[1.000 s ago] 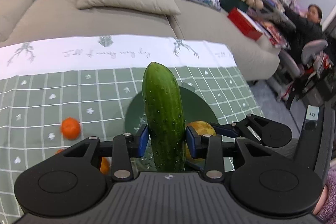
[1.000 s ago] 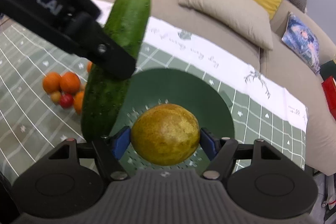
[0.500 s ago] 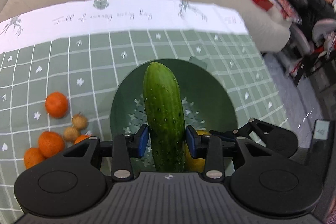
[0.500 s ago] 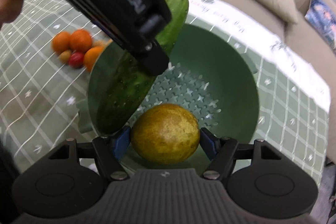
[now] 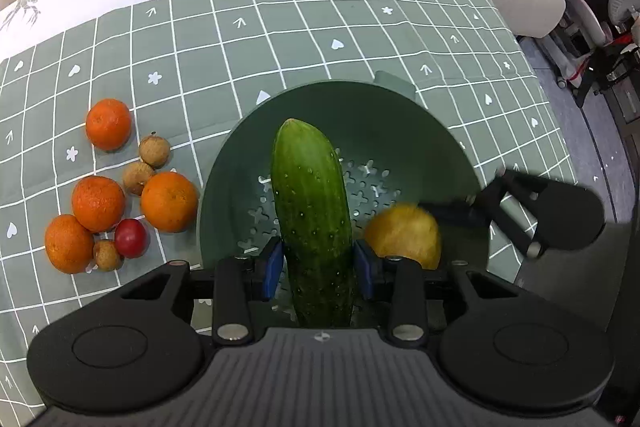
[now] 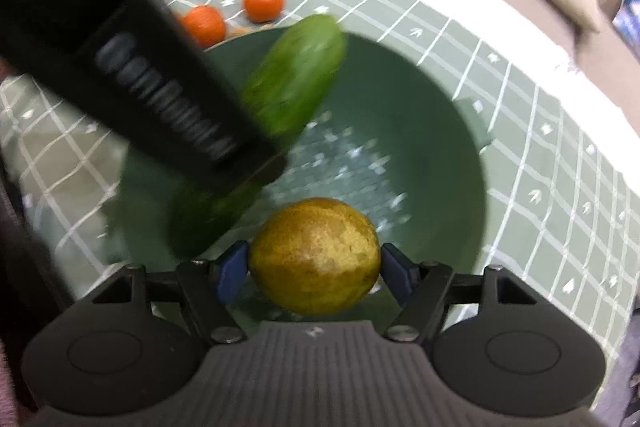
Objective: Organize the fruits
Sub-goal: 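Carry the cucumber with the left gripper while the right gripper carries the pomelo over the colander, then open the left gripper to drop the cucumber while the right gripper drops the pomelo into the colander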
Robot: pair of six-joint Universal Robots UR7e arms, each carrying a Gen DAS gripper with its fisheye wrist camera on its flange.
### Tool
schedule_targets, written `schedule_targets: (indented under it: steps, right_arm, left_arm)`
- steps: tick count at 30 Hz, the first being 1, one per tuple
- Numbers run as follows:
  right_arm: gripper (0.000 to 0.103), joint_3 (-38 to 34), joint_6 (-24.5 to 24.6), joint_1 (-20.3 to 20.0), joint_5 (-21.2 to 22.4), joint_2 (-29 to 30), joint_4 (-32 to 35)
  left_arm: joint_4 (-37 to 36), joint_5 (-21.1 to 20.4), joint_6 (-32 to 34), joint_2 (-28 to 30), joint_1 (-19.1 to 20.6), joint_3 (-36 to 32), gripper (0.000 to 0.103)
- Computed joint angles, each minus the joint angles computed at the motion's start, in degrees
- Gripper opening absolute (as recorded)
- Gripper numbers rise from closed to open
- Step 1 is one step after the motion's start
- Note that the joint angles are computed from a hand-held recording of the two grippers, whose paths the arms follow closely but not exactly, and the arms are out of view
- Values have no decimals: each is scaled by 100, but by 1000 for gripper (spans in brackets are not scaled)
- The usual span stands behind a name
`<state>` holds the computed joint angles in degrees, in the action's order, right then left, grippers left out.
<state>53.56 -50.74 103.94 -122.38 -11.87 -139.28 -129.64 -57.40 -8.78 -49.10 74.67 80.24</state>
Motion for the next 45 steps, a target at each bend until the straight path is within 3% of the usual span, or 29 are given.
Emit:
schedule_targets:
  steps: [4,10,23,30,33,38,45]
  right_arm:
    - [67,-220,-125,-48,90,127,-61]
    - [67,75,-353,-51,-50,62,-383]
    - [68,-308,-355,0,-176,295,-77]
    - [77,-289,-446,116,-305,295,-205]
    - [83,-211,-501,182,-451,271,-358]
    - [85,-29,-268,308,-592,146,-472]
    - [87,406,265,516,-493,-104,-874]
  left_arm:
    - [11,-19,-72,40,47,-39,42]
    - [13,13,-24,179,65,-160,42]
    - [-24,75,-20,284,129,-170,43]
    - [-191,-114,98,177,108,-70,45]
    - [-369,-144,213,13,68,109,49]
    - [-778,-157,454,-364,-26,545,49]
    - [-1974,196,965,-971,-201,1372,50]
